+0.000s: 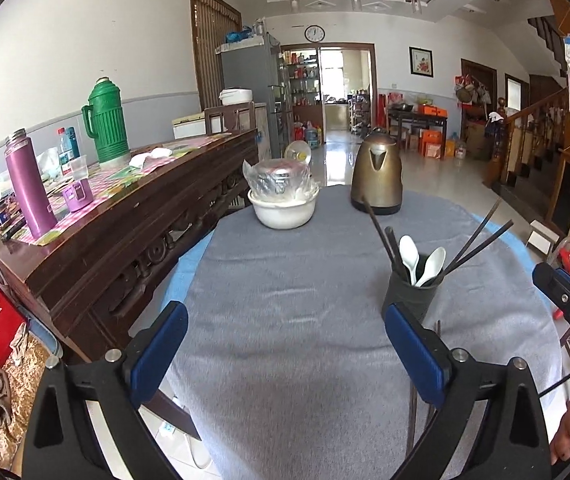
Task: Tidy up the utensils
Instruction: 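Open both grippers and pull them back from the grey cup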
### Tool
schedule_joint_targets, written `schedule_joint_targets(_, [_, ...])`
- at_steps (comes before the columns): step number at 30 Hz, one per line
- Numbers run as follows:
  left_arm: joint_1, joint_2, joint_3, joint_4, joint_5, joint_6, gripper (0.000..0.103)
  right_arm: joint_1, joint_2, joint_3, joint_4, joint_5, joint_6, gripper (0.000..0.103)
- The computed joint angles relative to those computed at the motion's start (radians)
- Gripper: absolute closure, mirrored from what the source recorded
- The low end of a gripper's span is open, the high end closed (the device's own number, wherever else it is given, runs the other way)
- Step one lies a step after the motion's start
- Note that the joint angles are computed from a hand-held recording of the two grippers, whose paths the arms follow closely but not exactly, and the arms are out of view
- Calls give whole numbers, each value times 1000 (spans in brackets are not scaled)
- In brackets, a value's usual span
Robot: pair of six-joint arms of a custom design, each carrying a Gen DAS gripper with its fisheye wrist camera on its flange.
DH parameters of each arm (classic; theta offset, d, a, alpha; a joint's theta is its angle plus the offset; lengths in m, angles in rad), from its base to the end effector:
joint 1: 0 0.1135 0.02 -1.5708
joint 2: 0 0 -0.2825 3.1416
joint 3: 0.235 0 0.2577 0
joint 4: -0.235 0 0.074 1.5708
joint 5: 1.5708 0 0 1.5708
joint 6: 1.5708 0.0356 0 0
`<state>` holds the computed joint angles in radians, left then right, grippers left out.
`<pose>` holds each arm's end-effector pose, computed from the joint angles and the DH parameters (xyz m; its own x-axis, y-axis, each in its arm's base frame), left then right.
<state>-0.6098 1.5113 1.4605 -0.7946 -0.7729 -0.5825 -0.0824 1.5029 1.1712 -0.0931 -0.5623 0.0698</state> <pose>0.2786 -0.1643 0.3683 -0.5289 -0.1109 -0.8414 -0.3121 0.9474 0.0713 0.3526 -0.0101 0.3276 -0.4386 0.0954 -0.8936 -0.3848 0.8786 0.2827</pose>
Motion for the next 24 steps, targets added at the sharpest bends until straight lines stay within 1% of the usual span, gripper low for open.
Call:
schedule_joint_targets(8, [-24, 32, 16, -34, -29, -47, 4, -45, 0, -19, -23, -58, -5, 32])
schedule_joint_targets(14, [-40, 53, 28, -52, -36, -60, 4, -62, 8, -24, -20, -67, 6, 34])
schedule_joint_targets(16, [-46, 61, 35, -61, -41, -62, 4, -63, 14, -20, -30, -78, 7, 43])
schedule_joint_targets(17, [-46, 65, 39, -64, -41, -62, 4, -61, 18, -15, -40, -79, 1, 46])
schedule_joint_targets(19, [-50, 71, 42, -69, -42, -67, 4, -53, 26, -4, -63, -75, -14, 57])
schedule_joint_targets(21, [-52, 74, 43, -72, -39, -74, 4, -51, 37, 3, -76, -80, -20, 62])
schedule_joint_targets(24, [-49, 74, 42, -75, -35, -77, 4, -52, 48, 7, -88, -83, -24, 63])
